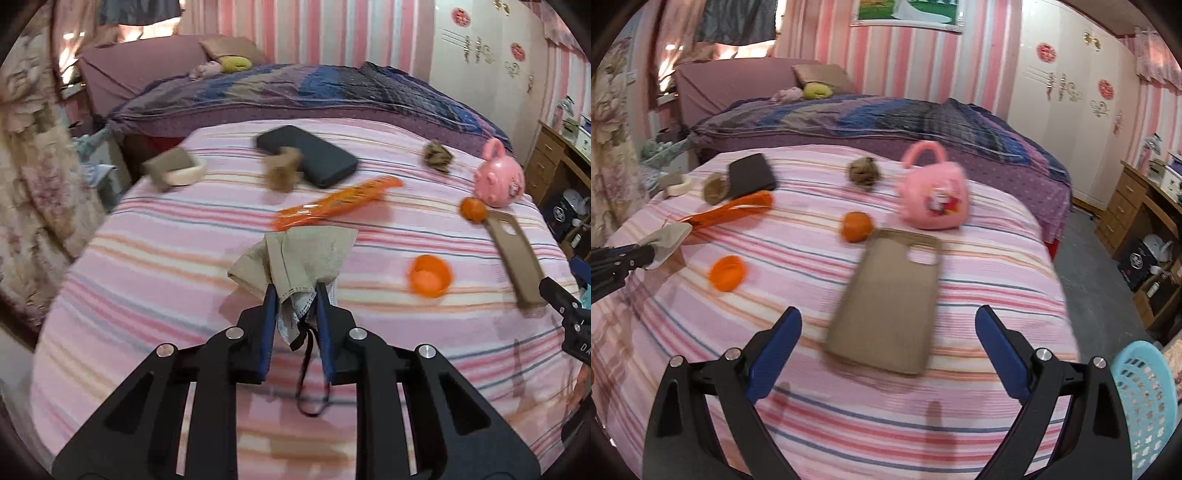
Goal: Collect trash
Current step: 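Lift the beige cloth with the left tool while the right tool grasps the orange cup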
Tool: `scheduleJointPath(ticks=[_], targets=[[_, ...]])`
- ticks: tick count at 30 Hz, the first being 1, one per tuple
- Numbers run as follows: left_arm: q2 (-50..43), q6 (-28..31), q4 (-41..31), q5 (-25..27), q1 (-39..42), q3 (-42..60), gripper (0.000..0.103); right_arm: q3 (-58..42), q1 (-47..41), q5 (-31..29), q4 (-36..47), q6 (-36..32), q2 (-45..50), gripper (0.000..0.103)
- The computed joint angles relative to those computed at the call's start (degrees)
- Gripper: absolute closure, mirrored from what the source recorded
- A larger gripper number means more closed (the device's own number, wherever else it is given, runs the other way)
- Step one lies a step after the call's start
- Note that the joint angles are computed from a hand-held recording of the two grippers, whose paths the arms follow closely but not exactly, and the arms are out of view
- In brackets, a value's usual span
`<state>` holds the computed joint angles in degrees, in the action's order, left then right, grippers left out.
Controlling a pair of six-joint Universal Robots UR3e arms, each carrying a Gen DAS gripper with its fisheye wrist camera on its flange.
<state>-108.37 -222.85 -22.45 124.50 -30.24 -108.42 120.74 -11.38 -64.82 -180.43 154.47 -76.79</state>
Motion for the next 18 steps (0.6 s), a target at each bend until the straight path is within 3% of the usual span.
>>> scheduleJointPath(ticks=[4, 9, 13, 18], targets=[[6.8, -0.2, 3.0, 0.3, 2.8, -10.4, 0.078, -0.6, 3.7, 0.6, 1.1, 1.4, 0.1, 0.010], [10.6, 0.1, 4.0, -1.2, 5.8, -16.3, 0.025, -1.8, 8.2, -1.0, 0.7, 2.5, 1.5, 0.010], [11.5, 2.1, 7.3, -2.2, 7.1, -18.9, 0.009, -4.4, 11.0, -1.6, 3.0, 3.9, 3.5, 0.010], [9.2, 3.9, 9.5, -3.7, 8.7, -18.6, 0.006, -7.2, 13.6, -3.1, 4.7, 5.1, 5.6, 0.010]])
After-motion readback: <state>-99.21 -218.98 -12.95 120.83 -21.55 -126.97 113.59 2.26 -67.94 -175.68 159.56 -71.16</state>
